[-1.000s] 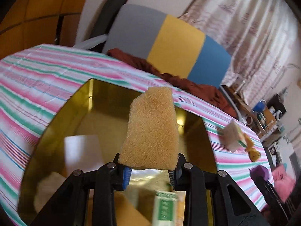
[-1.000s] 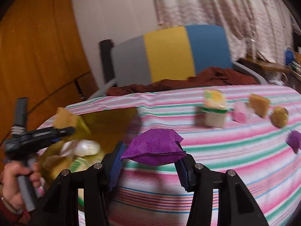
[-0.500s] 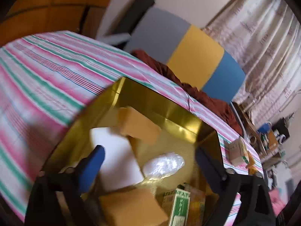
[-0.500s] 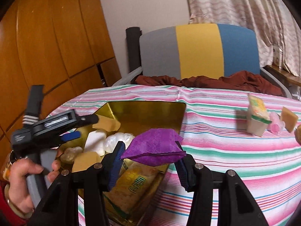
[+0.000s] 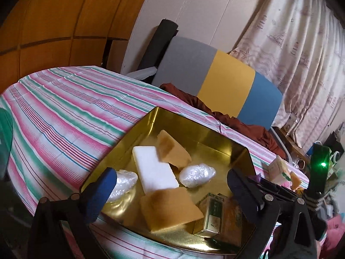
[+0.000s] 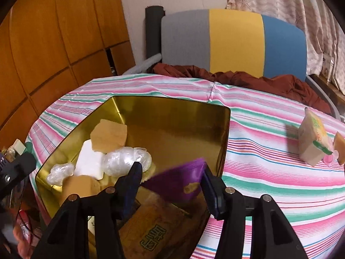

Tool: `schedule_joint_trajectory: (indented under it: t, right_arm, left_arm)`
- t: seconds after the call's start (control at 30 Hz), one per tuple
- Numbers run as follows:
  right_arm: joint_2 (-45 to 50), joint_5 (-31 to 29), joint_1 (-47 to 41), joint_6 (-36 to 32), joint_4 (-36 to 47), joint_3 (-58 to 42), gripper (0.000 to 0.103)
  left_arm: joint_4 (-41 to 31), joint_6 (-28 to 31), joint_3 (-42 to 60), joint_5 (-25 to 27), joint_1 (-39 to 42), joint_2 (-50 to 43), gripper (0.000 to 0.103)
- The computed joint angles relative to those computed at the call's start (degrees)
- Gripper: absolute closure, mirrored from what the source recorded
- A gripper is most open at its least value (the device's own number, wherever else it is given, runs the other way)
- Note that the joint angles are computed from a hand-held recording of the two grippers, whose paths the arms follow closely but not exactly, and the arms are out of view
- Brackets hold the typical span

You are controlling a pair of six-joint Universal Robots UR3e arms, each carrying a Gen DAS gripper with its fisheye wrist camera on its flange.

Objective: Organize objects
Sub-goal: 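Carry the pouch and sponge over the gold tray and release both, then return both tools to the cloth and grasp the cream box with the right tool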

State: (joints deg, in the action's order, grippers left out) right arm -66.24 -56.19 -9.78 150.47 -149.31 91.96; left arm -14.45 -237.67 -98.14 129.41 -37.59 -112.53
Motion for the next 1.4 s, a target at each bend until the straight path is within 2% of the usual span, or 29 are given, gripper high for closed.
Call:
schedule_joint_trajectory:
  t: [0.13,0.27,0.57,0.7,0.97,1.03,1.13,1.3,1.4]
  right_arm:
    - [-1.65,1.43,-1.58,1.0,-0.68,2.25,0.048]
    - [-4.08,5.32,-5.09,2.06,-1.13,5.59,0.048]
    - [-7.72,9.19,-12.75,3.29,-0.97,9.29,0.048]
    - [-7.91,8.13,-15.78,3.43,-2.51,9.84,0.048]
    - [-3.79,1.96,-23.44,4.18,-3.29,9.76,0.047]
    - [-1.71,0.53,-25.83,4.66,-3.22,8.75,0.043]
    - [1.41,-0.75,-28.59,5.5,-1.82,5.89,0.042]
    - [7.08,-0.68,-31.12,6.37,2.53,-3.05,0.042]
    - [10.15,1.22,-30.95,8.15,5.6,-10.25,0.042]
  left_arm:
    - [-0.48,-0.47,0.49,-1.94,0.11,-0.36,0.0]
    - [-1.2,-0.53,2.44,-2.65,-0.68,-1.77,0.0]
    - [-2.74,3.68,10.56,-4.64,-3.21,-6.3,0.0]
    - [-2.49,7.26,15.51,-7.03,-4.33,-9.18,0.0]
    - [-10.39,13.45,32.06,-12.47,-7.1,-18.12,0.0]
    - [-12.94,15.06,37.14,-14.1,-7.79,-20.83,0.0]
    - [-16.61,17.69,45.21,-15.45,-8.97,-25.22,0.0]
    - [-23.49,20.12,59.42,-19.04,-9.51,-32.77,0.0]
    - [-26.54,20.52,64.16,-19.34,-9.63,-35.19,0.0]
